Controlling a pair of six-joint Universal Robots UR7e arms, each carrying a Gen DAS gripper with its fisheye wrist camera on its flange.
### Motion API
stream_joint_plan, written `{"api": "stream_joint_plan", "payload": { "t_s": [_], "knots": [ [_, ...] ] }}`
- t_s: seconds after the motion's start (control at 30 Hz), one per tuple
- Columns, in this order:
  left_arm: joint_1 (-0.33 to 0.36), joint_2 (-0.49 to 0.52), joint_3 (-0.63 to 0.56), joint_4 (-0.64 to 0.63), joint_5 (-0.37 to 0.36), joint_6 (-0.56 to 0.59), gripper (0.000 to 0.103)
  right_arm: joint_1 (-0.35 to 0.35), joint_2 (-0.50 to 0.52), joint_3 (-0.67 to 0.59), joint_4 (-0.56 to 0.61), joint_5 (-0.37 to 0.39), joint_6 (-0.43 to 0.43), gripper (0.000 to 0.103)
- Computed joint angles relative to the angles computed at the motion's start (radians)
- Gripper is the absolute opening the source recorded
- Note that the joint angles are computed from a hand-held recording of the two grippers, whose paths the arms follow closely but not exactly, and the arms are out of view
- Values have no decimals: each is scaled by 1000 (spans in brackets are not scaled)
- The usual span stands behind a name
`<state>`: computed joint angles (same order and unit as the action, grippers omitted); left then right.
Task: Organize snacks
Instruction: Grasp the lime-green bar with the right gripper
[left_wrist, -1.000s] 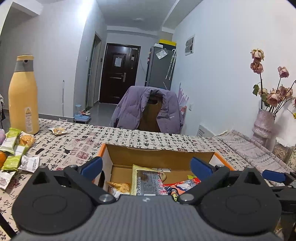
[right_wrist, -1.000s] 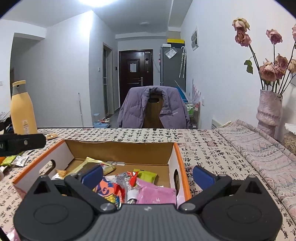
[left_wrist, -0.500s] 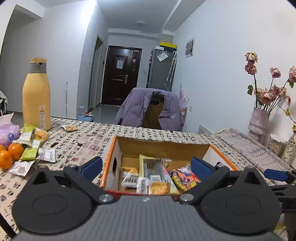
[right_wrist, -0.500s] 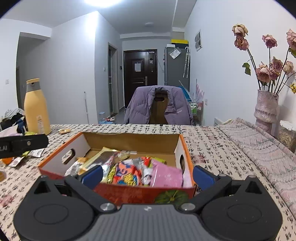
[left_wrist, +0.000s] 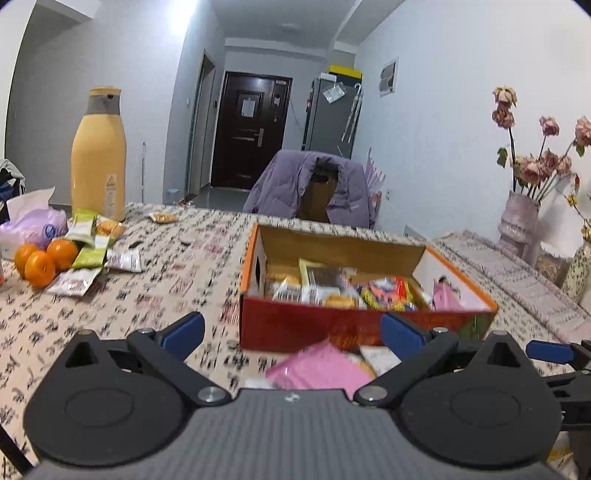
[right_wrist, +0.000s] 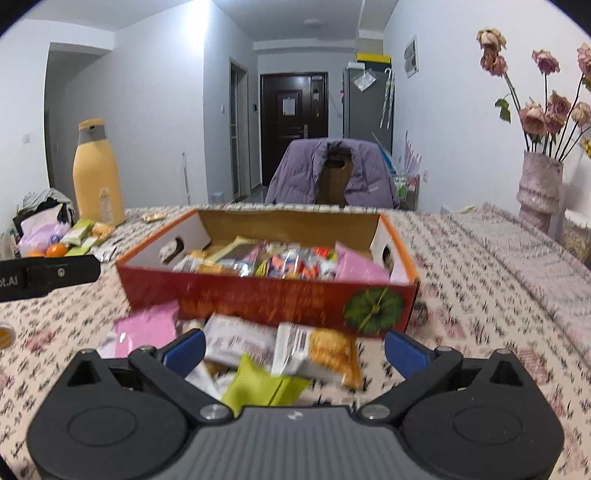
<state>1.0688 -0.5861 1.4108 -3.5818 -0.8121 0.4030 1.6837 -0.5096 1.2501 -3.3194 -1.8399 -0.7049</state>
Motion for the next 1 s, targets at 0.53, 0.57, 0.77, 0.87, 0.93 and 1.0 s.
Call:
{"api": "stream_joint_plan", "payload": {
  "t_s": [0.53, 0.57, 0.77, 0.87, 0.93, 1.0],
  "knots": [
    [3, -58, 170, 12, 10, -96, 103, -7, -26, 175, -63, -4, -12, 80],
    [4, -61, 177, 15, 10, -103, 103, -7, -27, 177, -58, -7, -16, 75],
    [6, -75, 204, 30, 13, -126, 103, -18, -47, 196, -38, -5, -7, 43],
    [9, -79, 210, 41, 13, -144, 103, -28, -59, 203, -27, 1, -1, 38],
    [11, -80, 215, 44, 15, -155, 103, -36, -70, 211, -17, 21, 6, 37],
    [13, -80, 214, 48, 18, -161, 103, -43, -77, 217, -19, 37, 8, 35]
  ]
}}
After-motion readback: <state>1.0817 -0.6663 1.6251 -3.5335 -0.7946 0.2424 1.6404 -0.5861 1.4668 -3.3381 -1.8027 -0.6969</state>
